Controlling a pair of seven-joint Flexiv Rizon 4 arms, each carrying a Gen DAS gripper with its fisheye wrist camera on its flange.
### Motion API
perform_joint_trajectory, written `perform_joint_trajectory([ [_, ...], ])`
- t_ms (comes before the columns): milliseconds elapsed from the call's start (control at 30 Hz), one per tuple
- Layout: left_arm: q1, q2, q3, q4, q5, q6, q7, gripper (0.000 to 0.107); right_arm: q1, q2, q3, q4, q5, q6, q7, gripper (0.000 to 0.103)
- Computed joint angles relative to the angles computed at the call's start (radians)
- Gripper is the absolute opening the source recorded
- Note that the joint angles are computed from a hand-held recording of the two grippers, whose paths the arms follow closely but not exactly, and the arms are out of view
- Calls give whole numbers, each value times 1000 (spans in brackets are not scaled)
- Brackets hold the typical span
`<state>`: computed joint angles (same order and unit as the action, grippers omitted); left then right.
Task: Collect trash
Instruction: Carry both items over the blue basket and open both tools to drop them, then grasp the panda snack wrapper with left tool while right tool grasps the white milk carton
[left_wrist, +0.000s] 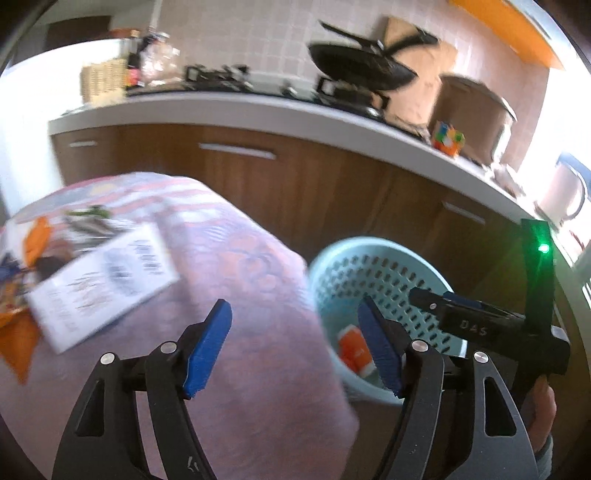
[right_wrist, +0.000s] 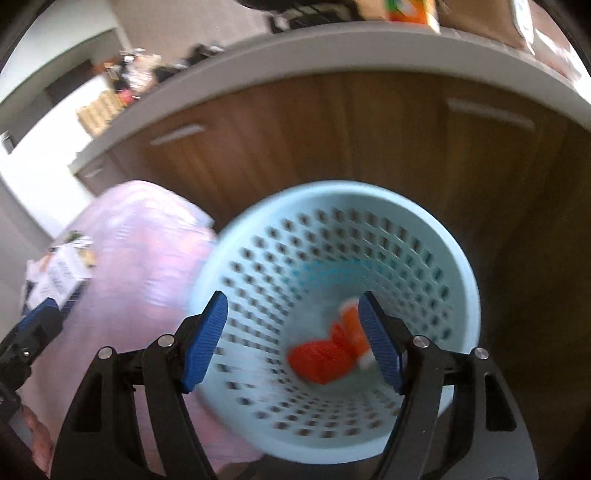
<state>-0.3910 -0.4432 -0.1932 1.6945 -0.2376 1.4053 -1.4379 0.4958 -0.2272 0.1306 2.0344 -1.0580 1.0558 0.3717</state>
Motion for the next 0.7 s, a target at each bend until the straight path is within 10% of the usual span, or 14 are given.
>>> perform_joint_trajectory([
  [267, 45, 163, 112, 181, 18, 160, -104, 69, 95, -106, -32, -222, -207, 28, -30, 68],
  [500, 26, 230, 319, 188, 242, 107, -281, 72, 187, -254, -64, -443, -157, 63, -183, 61],
  [700, 192, 217, 197, 222, 145, 48, -218, 73, 239, -376, -83, -602, 11, 58, -378, 61],
])
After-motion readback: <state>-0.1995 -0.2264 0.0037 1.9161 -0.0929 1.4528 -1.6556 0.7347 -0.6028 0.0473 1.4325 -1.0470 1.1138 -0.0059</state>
